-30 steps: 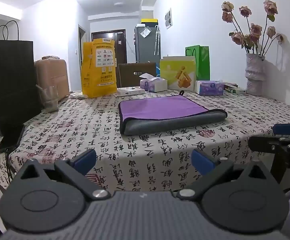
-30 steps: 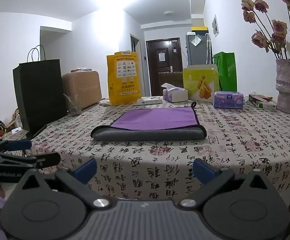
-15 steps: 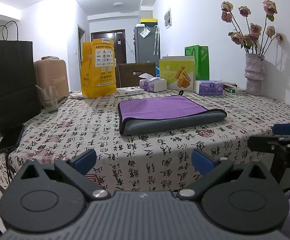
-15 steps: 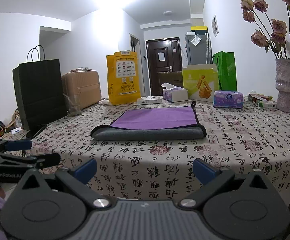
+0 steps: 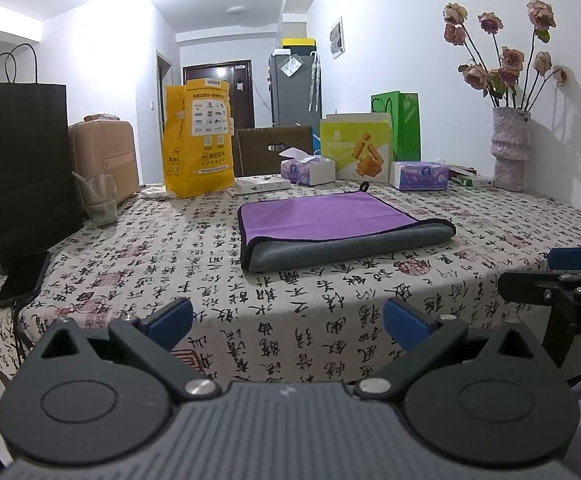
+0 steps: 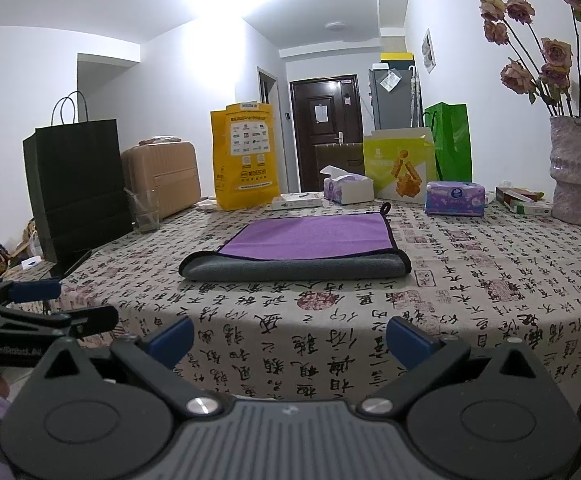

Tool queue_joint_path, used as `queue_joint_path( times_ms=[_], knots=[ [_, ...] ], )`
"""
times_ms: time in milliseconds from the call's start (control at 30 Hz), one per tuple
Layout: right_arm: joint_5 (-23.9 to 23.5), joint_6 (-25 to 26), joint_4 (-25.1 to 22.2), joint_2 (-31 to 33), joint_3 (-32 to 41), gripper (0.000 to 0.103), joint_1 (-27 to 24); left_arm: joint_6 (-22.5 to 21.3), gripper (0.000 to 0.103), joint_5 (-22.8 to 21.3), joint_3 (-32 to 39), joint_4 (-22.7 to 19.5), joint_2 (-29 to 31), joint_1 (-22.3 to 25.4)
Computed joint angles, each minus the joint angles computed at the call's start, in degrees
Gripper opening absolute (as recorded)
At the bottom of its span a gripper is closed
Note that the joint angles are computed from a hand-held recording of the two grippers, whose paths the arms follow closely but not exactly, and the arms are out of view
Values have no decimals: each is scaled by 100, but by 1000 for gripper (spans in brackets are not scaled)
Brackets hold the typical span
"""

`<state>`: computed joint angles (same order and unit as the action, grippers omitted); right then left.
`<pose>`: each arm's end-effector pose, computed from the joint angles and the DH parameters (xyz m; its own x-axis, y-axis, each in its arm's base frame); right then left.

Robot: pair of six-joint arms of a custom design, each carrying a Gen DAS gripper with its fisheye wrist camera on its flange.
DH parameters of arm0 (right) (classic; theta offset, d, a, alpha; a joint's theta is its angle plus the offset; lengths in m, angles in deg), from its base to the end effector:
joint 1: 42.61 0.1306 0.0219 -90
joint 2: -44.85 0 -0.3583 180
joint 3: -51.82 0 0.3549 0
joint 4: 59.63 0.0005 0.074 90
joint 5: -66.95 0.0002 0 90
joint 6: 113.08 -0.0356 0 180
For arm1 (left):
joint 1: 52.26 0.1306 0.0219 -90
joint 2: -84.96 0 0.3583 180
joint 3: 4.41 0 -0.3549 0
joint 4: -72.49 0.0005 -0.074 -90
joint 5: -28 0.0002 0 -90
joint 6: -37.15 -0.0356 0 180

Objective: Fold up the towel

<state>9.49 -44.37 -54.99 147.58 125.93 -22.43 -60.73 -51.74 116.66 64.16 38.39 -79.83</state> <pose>0.4830 0.1566 0.2676 -0.2935 0.2182 -0.9307 0.2973 0.9461 0.1281 0.6323 -0.3378 0.2761 -0.2275 0.2710 -0.9353 0.6404 0.7652 0.0659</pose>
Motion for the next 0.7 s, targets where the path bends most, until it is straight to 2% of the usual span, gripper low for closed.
queue_joint_path(
  times_ms=[700],
  knots=[
    [-52, 13, -16, -19, 19, 103, -22, -8, 103, 16, 60, -30, 18, 17]
  ],
)
